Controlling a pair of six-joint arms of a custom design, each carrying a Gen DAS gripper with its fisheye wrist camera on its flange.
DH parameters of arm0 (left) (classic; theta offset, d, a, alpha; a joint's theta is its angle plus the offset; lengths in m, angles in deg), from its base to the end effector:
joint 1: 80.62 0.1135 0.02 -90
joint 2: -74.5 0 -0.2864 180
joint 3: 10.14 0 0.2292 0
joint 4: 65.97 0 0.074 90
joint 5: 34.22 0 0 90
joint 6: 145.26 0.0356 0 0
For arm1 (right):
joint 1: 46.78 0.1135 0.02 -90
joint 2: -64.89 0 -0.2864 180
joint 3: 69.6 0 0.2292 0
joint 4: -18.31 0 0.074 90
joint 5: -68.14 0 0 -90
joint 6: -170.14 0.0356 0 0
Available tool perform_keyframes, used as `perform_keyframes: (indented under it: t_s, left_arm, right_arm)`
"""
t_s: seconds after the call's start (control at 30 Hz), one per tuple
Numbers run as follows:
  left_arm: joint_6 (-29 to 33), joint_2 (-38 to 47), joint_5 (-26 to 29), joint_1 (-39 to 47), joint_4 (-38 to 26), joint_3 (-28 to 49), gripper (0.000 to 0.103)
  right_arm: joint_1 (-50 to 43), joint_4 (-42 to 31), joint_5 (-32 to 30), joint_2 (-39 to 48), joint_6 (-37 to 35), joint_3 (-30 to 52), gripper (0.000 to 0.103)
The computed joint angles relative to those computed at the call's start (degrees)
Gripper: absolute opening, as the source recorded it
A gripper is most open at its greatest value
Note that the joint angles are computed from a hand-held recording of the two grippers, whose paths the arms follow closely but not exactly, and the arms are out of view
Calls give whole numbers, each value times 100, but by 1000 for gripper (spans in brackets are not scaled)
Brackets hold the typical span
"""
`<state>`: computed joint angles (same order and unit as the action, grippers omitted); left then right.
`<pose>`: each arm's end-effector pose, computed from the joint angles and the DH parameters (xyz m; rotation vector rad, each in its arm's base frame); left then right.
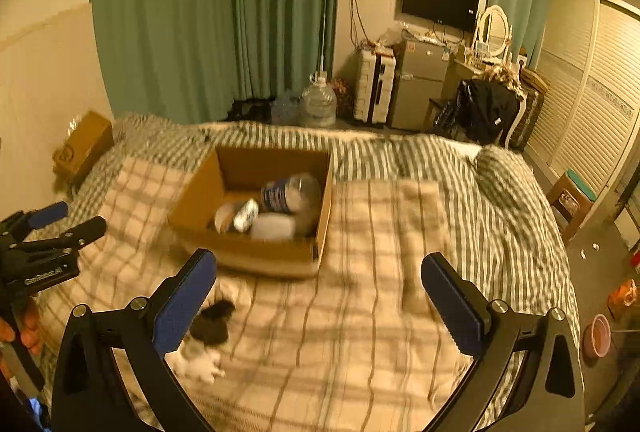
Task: Organize objects
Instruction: 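Grasp the white figurine with the blue star using the left gripper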
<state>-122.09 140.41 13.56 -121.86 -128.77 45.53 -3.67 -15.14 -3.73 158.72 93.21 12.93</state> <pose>0.1345 -0.0861 0.2382 -0.6574 2.2793 0.2512 0.2561 0.2246 0.2784 -0.4487 2.2631 0.1277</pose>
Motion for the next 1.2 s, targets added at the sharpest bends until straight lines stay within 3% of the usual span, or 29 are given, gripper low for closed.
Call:
perform_keyframes:
  t_s: [0.2, 0.33, 0.47, 0.7, 0.73, 0.8, 0.87, 0.97, 1.2]
  left_arm:
    - [-580, 595, 417, -487, 860, -745, 87]
    - [-637, 1195, 881, -603, 1917, -1158, 87]
    - [-162, 2021, 1528, -532, 3033, -1344, 87]
    - [808, 2889, 2536, -146, 4318, -1420, 87]
    - [907, 2902, 2703, -14, 4534, -1504, 86]
    - [1063, 2845, 3121, 289, 5145, -1801, 71]
    - [1051, 2803, 3384, 471, 5570, -2052, 70]
    - [890, 2491, 3254, 346, 5456, -2152, 70]
    - [319, 762, 2266, -188, 3297, -1882, 67]
  right_arm:
    - [278, 490, 30, 221, 184, -703, 103]
    - [356, 699, 70, 600, 189, -871, 102]
    - [219, 886, -192, 807, 337, -1030, 102]
    - [37, 982, -378, 1072, 382, -1046, 102]
    - [21, 985, -401, 1112, 387, -1035, 102]
    - [20, 966, -408, 1172, 393, -1007, 102]
    - [41, 934, -378, 1213, 400, -980, 102]
    - [103, 872, -290, 1217, 400, -948, 102]
    - [286, 740, -119, 1016, 379, -939, 102]
